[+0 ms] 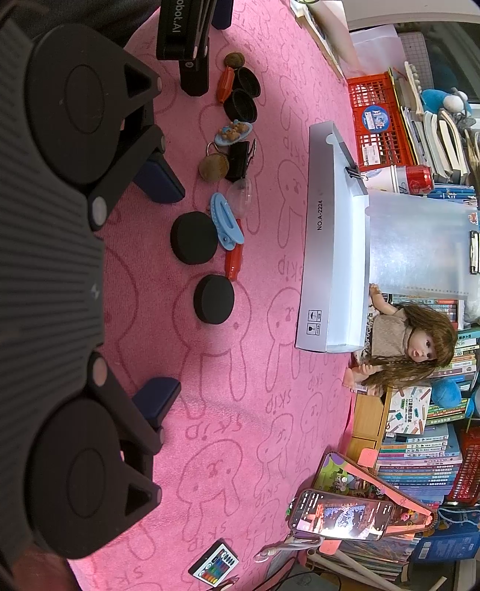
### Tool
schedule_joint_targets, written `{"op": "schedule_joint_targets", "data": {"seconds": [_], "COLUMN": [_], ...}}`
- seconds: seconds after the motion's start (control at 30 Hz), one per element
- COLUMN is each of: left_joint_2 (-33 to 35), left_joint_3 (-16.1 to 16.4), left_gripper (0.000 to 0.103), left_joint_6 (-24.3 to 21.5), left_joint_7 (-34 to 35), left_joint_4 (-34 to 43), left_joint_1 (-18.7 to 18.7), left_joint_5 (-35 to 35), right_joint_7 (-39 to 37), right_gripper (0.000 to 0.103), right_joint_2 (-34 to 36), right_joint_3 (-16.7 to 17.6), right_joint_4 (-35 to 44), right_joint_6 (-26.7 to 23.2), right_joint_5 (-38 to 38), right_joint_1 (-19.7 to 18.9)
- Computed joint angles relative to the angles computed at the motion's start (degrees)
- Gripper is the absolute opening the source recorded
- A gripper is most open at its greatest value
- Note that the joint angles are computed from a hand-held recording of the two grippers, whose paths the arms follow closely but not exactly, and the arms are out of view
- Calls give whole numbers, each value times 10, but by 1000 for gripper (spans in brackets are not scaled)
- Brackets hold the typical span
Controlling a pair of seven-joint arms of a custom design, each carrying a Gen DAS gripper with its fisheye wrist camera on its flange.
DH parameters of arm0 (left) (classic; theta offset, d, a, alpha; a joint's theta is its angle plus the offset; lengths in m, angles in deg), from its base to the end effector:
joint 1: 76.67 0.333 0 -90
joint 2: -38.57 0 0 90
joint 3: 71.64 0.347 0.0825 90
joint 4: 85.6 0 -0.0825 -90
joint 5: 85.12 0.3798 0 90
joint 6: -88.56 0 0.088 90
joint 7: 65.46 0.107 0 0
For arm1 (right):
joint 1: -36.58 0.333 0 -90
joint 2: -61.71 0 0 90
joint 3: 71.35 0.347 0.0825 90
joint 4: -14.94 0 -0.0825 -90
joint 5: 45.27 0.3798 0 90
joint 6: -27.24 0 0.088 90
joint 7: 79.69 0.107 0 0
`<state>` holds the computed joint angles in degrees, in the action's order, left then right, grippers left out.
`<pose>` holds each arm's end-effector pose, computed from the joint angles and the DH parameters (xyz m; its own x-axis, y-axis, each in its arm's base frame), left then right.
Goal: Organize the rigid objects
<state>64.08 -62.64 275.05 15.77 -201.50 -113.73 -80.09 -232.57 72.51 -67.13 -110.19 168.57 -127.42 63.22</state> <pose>0.5752 -0.3295 0.3543 -0.4489 -0.8935 -0.0136 -0.6230 0.3239 -0.7120 0.4854 0.2912 0.3438 -0.3491 -0.9370 0.0104 -0.5919 0.2118 -0.7777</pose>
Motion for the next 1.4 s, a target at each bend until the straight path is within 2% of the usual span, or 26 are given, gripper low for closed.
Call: {"op": "schedule_joint_targets", "data": {"seconds": [0.47, 0.67, 0.73, 0.8, 0.83, 0.97, 1.07, 1.1, 1.13, 1.2, 1.23, 1.27, 1.4], "left_joint_2": [1, -1, -4, -8, -10, -10, -9, -9, -10, -8, -7, -6, -5], "left_joint_3": [-2, -11, -36, -88, -96, -176, -207, -214, -229, -286, -304, -307, -262], "left_gripper": [103, 101, 88, 81, 79, 68, 59, 52, 49, 49, 49, 49, 49], "left_joint_6": [17, 14, 28, 42, 46, 64, 83, 85, 84, 83, 86, 89, 103], "left_joint_7": [22, 31, 41, 57, 62, 67, 65, 64, 61, 52, 49, 47, 49], "left_joint_4": [-9, -8, -15, -23, -25, -32, -37, -36, -38, -44, -46, -48, -46], "left_joint_1": [-2, 6, 30, 78, 85, 163, 197, 205, 221, 277, 294, 296, 244], "left_joint_5": [-25, -28, -23, -14, -17, -13, -10, -8, -1, 30, 43, 49, 34], "right_joint_7": [6, 36, 39, 47, 55, 70, 57, 58, 61, 76, 81, 84, 77], "right_gripper": [103, 101, 98, 93, 92, 81, 73, 68, 66, 62, 62, 61, 53], "right_joint_2": [1, -4, -5, -4, -5, -6, -2, -1, 0, 1, 1, 0, 2], "right_joint_3": [2, 5, 6, 8, 8, 11, 13, 13, 12, 11, 11, 11, 12], "right_joint_4": [2, -6, -6, -5, -5, -4, 0, 1, 2, 1, 1, 1, 3], "right_joint_6": [-17, -8, -5, -8, -6, -5, -7, -4, -1, 3, 6, 7, 6], "right_joint_5": [-2, -45, -58, -70, -78, -103, -100, -99, -98, -106, -111, -114, -116], "right_joint_1": [6, 7, 7, 7, 7, 5, 4, 3, 3, 2, 1, 0, 1]}}
